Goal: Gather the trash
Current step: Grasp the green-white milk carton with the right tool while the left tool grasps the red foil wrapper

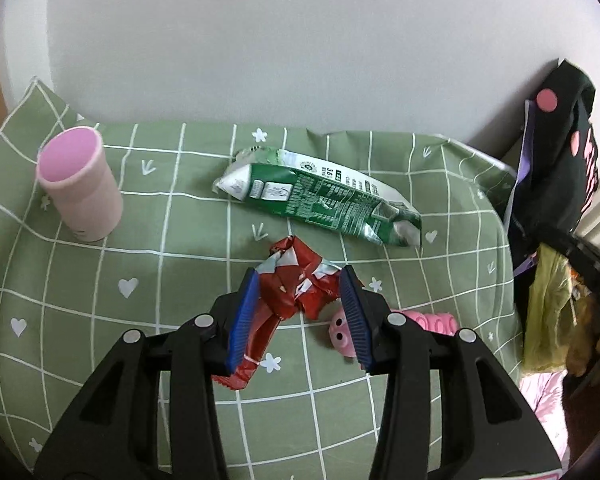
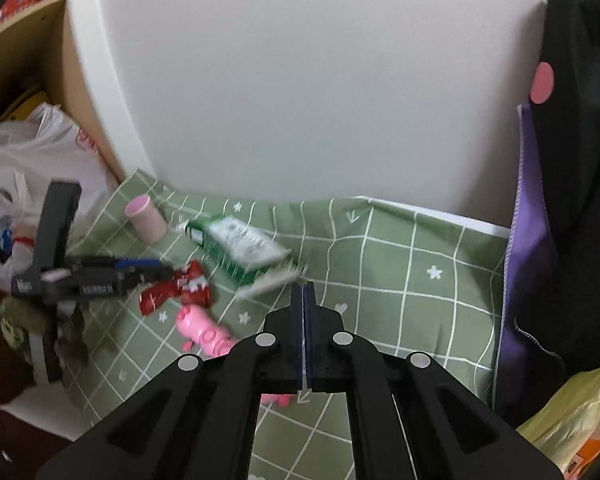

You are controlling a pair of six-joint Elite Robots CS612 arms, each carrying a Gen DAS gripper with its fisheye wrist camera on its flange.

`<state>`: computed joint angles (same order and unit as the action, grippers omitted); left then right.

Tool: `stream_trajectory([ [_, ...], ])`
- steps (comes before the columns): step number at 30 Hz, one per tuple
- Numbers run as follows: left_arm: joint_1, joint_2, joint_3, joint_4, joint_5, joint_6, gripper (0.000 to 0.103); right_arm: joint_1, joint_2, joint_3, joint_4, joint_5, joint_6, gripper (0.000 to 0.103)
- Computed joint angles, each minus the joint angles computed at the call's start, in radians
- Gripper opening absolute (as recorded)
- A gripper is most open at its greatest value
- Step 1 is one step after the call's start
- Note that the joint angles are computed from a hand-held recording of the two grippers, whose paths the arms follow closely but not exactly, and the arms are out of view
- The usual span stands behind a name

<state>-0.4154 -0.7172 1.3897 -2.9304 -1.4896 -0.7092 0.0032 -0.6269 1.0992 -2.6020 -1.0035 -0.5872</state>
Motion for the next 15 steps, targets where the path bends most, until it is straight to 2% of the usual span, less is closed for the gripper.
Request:
stream_trajectory([
  [2, 0.000, -0.015, 0.027, -0.021, 0.017, -0.010, 0.040, 0.007, 0.001, 0.007, -0.027, -0.008, -0.023, 0.015],
  [4, -0.001, -0.029, 0.050, -0.039, 0.030, -0.026, 0.040, 0.017, 0.016, -0.029, 0.060, 0.029, -0.077, 0.063],
  [6, 0.000, -0.043, 0.071, -0.052, 0.039, -0.036, 0.040, 0.028, 0.041, -0.089, 0.188, 0.066, -0.149, 0.064],
  [7, -0.002, -0.053, 0.085, -0.056, 0.050, -0.037, 0.040, 0.035, 0.051, -0.112, 0.223, 0.060, -0.179, 0.064],
  [10, -0.005, -0.070, 0.109, -0.057, 0.068, -0.040, 0.040, 0.068, 0.095, -0.196, 0.305, 0.023, -0.289, 0.064],
  [15, -0.010, -0.100, 0.160, -0.054, 0.092, -0.074, 0.040, 0.118, 0.202, -0.402, 0.501, -0.039, -0.426, 0.062],
])
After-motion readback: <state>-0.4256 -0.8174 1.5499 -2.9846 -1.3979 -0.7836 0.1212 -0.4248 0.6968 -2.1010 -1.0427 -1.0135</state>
